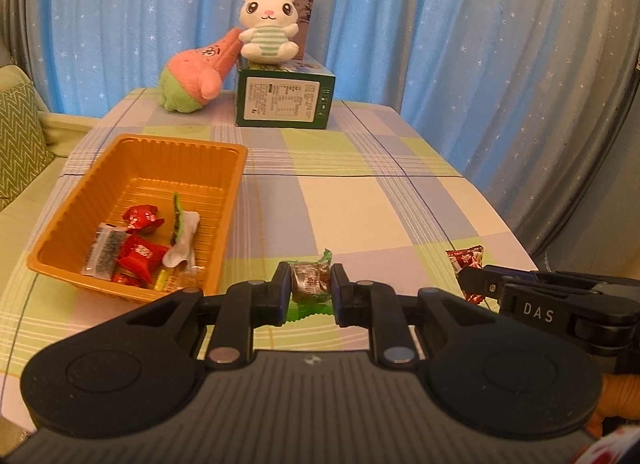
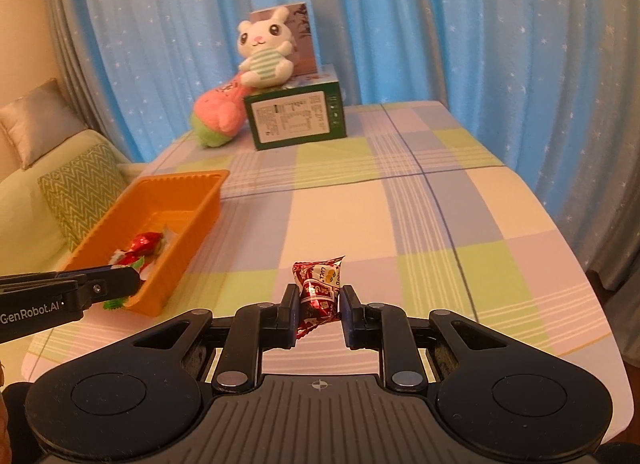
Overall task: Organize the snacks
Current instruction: 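Carry both candies back over the orange tray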
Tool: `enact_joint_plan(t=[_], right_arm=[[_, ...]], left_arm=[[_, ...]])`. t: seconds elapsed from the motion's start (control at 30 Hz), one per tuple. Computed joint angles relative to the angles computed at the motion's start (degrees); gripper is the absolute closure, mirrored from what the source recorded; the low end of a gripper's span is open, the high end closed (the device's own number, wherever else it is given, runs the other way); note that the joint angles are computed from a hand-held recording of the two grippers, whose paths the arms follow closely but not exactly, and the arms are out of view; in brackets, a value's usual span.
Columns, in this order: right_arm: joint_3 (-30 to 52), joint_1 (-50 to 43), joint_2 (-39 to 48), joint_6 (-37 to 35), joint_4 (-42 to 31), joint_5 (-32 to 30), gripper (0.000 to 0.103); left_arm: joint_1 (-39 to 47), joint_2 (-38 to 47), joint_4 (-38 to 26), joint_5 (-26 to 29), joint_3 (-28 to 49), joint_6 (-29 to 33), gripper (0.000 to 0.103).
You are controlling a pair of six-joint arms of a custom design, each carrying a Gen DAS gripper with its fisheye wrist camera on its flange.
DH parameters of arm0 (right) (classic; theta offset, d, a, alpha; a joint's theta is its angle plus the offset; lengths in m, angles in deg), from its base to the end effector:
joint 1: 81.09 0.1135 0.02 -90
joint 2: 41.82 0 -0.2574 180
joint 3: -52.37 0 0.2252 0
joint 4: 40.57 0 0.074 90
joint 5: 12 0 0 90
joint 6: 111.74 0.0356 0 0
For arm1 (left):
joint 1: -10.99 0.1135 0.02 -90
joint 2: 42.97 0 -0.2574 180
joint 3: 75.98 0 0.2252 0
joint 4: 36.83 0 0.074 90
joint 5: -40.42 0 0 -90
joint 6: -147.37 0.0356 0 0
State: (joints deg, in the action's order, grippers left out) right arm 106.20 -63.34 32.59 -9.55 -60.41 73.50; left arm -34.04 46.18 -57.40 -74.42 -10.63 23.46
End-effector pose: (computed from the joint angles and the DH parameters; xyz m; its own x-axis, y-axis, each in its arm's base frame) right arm 0.2325 0.0774 0.2113 -0.6798 0.0034 -0.7334 -0.2223 0.9520 0.2105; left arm 0.2213 -0.2004 0.2057 -0.6499 -0.0657 -0.7571 0.0810 0.9846 -0.1550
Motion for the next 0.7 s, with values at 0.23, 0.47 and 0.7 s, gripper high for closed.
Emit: enact_joint_plan(t=[0.23, 0.47, 0.7], right_arm=[[1.65, 3.23, 0.57, 0.86, -0.56, 1.02, 0.081], [3.44, 6.34, 1.36, 1.22, -1.17, 1.81, 0.081], [5.20, 9.26, 3.08, 1.46, -0.82, 2.34, 0.081]], left_arm=[[1.25, -4.07, -1.65, -0.49, -2.15, 0.09, 0.085], [2.99, -8.44, -3.31, -0.87, -4.61, 0.14, 0.085], [5.50, -11.79, -5.24, -0.65, -6.17, 0.58, 0.085]])
